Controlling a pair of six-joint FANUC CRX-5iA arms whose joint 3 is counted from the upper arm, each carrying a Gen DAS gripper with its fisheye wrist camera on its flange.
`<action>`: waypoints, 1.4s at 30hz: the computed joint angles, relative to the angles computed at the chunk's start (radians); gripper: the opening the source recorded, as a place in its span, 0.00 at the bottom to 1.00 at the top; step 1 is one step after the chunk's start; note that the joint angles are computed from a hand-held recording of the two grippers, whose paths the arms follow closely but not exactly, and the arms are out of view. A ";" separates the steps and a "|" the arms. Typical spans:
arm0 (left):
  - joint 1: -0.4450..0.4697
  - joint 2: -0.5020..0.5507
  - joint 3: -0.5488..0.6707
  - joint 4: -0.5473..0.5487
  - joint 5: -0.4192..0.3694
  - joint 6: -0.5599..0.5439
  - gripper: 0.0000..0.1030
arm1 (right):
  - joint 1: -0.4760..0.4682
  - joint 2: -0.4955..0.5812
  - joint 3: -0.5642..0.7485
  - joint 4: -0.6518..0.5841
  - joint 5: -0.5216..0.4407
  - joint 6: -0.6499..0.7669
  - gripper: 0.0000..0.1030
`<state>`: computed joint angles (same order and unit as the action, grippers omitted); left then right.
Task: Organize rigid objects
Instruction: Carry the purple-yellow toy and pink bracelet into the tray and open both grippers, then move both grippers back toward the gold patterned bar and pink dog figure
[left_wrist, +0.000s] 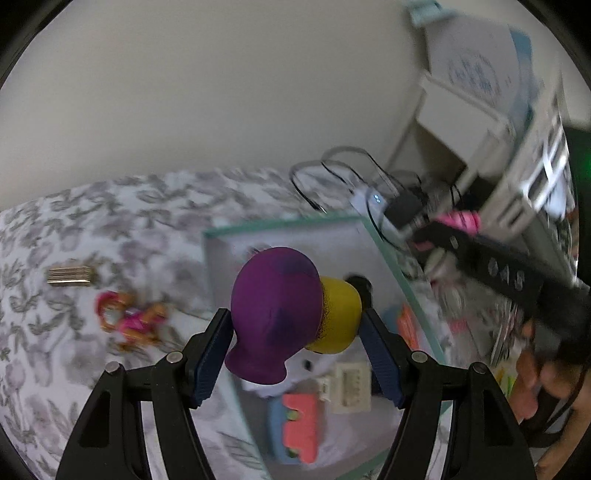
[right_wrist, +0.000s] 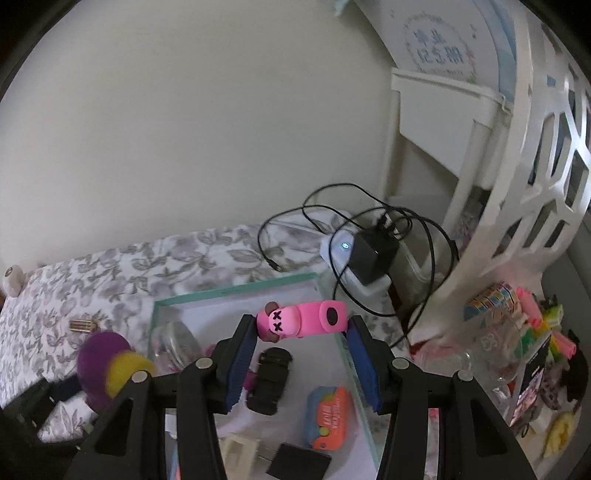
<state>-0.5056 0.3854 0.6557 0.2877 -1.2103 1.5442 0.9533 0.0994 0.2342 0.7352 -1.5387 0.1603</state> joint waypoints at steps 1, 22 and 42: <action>-0.014 0.003 -0.004 -0.008 0.001 -0.001 0.70 | -0.006 -0.007 -0.013 -0.011 0.007 -0.007 0.52; -0.055 0.021 -0.016 -0.068 0.005 -0.006 0.70 | -0.077 0.005 -0.037 -0.217 0.020 0.025 0.54; -0.025 0.014 0.017 -0.080 -0.022 0.026 0.71 | -0.031 0.013 0.012 -0.117 -0.013 0.035 0.59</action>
